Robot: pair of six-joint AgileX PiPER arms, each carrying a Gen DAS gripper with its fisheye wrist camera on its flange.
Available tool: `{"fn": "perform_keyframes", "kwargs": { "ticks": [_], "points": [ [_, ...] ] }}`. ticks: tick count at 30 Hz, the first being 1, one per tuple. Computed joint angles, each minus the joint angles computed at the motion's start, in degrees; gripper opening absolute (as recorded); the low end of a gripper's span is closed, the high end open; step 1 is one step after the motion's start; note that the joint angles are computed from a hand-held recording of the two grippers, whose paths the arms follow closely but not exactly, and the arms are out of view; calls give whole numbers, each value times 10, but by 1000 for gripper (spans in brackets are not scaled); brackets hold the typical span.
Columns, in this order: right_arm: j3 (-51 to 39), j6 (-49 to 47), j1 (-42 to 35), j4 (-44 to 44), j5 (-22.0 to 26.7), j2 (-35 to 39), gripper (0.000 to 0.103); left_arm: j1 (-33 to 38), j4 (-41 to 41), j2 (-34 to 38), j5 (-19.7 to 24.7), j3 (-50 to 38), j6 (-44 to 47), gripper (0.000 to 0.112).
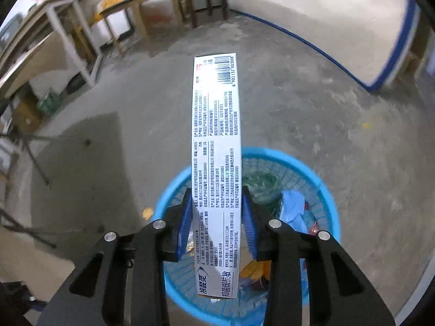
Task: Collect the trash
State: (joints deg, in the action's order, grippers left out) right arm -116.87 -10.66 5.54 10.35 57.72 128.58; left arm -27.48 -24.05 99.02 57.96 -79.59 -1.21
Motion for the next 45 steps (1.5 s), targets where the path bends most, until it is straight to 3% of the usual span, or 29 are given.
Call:
{"fn": "perform_keyframes", "kwargs": {
  "ticks": [3, 6, 14, 18, 22, 27, 31, 33, 38, 40, 42, 45],
  "points": [
    [82, -1, 18, -66, -51, 7, 36, -4, 0, -4, 0, 4, 1, 80],
    [130, 7, 45, -126, -71, -2, 35, -5, -1, -6, -1, 10, 3, 80],
    [120, -1, 61, -147, -11, 19, 33, -3, 1, -2, 5, 5, -11, 80],
    [130, 7, 62, -150, -4, -6, 35, -7, 7, -22, 0, 14, -11, 80],
    [210, 20, 52, -139, -43, -97, 61, -14, 16, -54, -8, 31, 0, 81],
    [334, 23, 19, -73, -84, -242, 62, -25, 17, -119, -20, 57, 10, 81],
    [417, 4, -25, 16, -76, -387, 70, -52, 54, -198, -36, 75, 3, 81],
    [442, 14, -24, 18, -84, -439, 75, -61, 76, -249, -42, 86, -6, 84],
    [497, 278, 132, -176, -99, -594, 96, -70, 162, -376, -25, 90, -69, 90],
    [498, 392, 223, -290, -83, -626, 97, -84, 218, -411, -9, 84, -102, 92],
    [476, 495, 321, -405, -24, -619, 97, -124, 319, -449, 23, 74, -159, 94],
    [441, 635, 482, -574, 104, -579, 97, -226, 473, -474, 102, 54, -272, 95]
  ]
}}
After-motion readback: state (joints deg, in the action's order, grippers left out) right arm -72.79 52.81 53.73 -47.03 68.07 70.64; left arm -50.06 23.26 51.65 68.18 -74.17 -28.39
